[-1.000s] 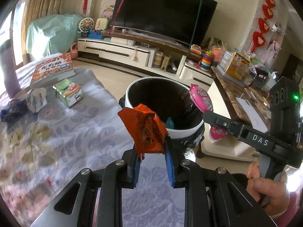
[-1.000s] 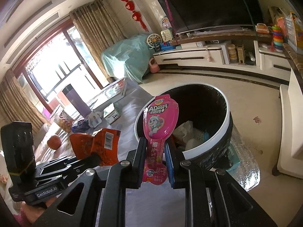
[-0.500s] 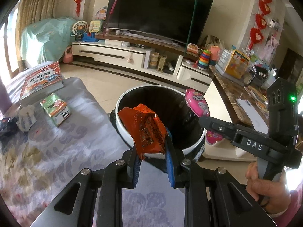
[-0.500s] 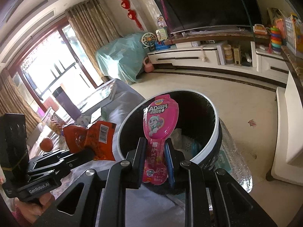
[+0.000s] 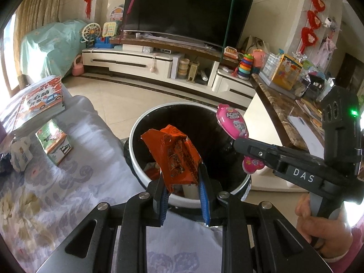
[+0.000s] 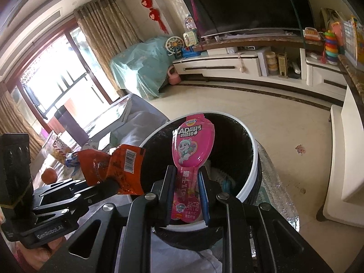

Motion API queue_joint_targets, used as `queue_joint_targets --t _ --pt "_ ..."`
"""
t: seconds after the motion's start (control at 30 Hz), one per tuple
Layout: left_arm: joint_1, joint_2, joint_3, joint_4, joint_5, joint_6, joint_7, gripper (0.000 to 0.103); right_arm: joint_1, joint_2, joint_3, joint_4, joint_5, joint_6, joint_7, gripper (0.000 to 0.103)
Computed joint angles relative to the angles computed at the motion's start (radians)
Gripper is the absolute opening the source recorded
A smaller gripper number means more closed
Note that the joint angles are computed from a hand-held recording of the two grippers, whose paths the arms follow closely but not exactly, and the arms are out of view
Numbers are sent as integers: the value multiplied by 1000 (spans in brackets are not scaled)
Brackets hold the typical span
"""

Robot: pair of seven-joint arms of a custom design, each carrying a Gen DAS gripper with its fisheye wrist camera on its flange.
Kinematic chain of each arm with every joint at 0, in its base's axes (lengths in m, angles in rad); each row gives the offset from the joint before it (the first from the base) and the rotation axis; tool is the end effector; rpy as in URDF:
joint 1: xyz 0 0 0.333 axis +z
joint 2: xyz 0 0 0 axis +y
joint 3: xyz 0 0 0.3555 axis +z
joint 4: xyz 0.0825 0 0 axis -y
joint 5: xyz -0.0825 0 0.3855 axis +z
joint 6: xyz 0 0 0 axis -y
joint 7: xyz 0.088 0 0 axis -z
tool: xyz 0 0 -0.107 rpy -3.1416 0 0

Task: Collect trash
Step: 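Lift the orange bag and pink lollipop and carry both over the bin, then open both tools to drop the bag and lollipop into the bin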

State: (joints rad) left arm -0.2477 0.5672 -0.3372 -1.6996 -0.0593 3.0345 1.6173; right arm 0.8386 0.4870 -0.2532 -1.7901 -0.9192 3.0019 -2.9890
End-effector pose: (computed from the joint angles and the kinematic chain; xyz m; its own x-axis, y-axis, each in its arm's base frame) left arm 0.6500 -0.3648 0.4060 -0.4970 -0.8465 0.1908 -0.6740 0.2380 -0.6994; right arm 0.5388 0.4572 0.3800 -0.0361 -0.9251 -0.3781 -0.7238 0.2851 -0.6284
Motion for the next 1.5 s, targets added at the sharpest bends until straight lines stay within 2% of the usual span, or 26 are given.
queue_joint_targets --t 0.3,0.6,1.0,1.07,1.13,1.2,1.23,1.27,1.37,1.47,1.5 --pt "-32 40 28 73 18 -46 -14 22 -18 8 12 3 54 1 -60 20" --pt "-79 75 70 144 46 -99 -51 22 -44 26 36 15 161 -4 -171 20" --pt "-86 86 76 169 62 -121 -68 23 -12 38 -2 15 261 4 -252 23" --pt "-97 84 90 168 69 -116 -81 26 -6 38 -10 14 267 7 -257 24" --pt "-100 81 95 163 73 -111 -92 36 6 38 -26 11 268 16 -252 24" --pt "-104 70 103 150 82 -111 -97 47 26 34 -50 6 263 18 -238 27" --pt "-105 68 106 144 84 -105 -102 51 38 31 -65 2 257 21 -225 34" --pt "-102 64 103 135 85 -98 -104 51 52 27 -82 -4 247 26 -209 42" --pt "-94 41 100 91 81 -71 -118 52 93 19 -128 -14 212 31 -156 56" --pt "-75 7 87 23 66 -29 -136 54 117 12 -151 -18 171 33 -106 72" --pt "-70 -4 84 0 61 -16 -141 55 125 10 -157 -17 154 34 -88 75"
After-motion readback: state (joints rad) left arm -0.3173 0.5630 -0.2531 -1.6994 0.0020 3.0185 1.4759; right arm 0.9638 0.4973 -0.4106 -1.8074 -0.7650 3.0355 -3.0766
